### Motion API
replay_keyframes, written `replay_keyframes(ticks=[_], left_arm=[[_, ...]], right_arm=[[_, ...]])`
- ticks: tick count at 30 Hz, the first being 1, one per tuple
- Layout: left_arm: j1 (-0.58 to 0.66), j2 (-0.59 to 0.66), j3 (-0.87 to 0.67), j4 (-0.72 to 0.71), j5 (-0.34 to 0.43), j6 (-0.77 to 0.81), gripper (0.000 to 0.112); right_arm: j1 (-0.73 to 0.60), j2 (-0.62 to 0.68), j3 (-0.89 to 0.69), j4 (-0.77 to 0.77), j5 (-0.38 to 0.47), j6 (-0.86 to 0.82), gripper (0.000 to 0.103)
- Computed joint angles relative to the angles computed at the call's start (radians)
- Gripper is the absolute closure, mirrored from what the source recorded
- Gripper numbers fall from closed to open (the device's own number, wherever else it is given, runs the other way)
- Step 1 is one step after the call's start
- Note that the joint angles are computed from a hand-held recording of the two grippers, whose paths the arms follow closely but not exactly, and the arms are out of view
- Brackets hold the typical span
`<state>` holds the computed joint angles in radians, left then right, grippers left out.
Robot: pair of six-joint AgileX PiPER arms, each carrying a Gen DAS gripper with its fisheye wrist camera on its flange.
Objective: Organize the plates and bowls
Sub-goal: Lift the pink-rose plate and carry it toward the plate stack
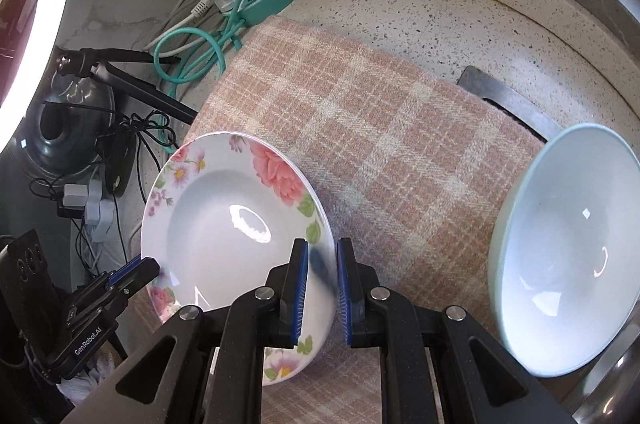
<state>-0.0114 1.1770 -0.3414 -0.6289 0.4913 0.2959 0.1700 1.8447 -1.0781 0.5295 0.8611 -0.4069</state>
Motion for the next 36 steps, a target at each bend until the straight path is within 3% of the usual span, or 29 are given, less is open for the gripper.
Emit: replay_keyframes(ticks=[18,36], left_arm=[[0.131,-0.003,0.009,-0.098,0.095,0.3,0.101],[0.201,-0.03,0.005,-0.128,0.193,0.449,0.101]], right_arm=[[0.012,-0.161,0.209,0.082,-0.122,0.055,0.09],[0.003,-0.363,0.382,0.113,-0.175,0.113,0.09]])
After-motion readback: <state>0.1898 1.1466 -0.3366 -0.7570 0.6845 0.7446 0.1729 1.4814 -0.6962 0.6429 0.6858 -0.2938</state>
